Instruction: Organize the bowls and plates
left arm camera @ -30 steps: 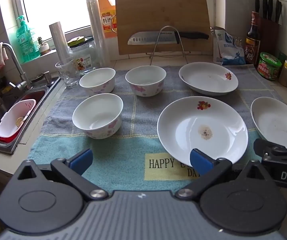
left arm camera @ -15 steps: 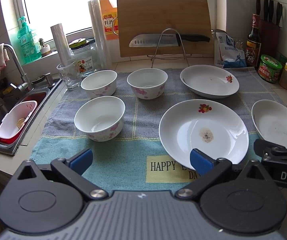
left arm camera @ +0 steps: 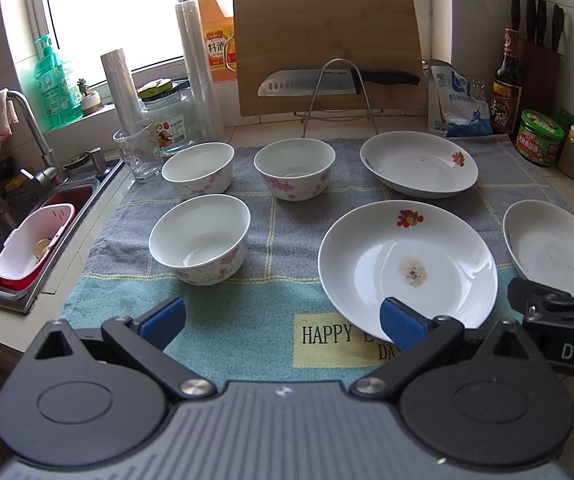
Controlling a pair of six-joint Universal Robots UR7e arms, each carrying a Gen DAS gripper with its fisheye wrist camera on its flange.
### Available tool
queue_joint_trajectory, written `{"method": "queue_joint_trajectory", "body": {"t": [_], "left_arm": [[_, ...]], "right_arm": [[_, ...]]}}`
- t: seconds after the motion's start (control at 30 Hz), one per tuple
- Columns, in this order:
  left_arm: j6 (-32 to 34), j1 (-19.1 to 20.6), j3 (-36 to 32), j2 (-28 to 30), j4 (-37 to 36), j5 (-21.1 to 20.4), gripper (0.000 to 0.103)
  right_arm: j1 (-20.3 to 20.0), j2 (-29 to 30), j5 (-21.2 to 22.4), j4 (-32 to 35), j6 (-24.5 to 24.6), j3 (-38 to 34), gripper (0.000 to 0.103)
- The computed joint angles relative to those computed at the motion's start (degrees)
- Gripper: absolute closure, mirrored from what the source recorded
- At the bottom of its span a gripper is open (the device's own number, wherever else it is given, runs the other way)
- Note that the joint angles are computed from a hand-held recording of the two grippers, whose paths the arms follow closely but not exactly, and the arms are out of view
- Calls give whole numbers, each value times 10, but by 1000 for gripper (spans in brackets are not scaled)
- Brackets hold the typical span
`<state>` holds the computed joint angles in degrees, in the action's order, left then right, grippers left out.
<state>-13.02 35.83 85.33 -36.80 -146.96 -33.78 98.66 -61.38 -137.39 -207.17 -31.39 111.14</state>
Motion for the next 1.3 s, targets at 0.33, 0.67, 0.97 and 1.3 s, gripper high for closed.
{"method": "queue_joint_trajectory", "body": {"t": [0.33, 0.67, 0.97, 1.3], "left_arm": [[2, 0, -2, 1, -1, 1, 1], [11, 1, 1, -3, -11, 0, 1], [15, -1, 7, -4, -21, 0, 1], [19, 1, 4, -3, -25, -5, 1]], "right_arm": [[2, 0, -3, 0, -1, -1, 0], [6, 0, -5, -3, -3, -1, 0], [9, 1, -11, -11, -5, 0, 0], [10, 3, -13, -15, -9, -2, 0]]}}
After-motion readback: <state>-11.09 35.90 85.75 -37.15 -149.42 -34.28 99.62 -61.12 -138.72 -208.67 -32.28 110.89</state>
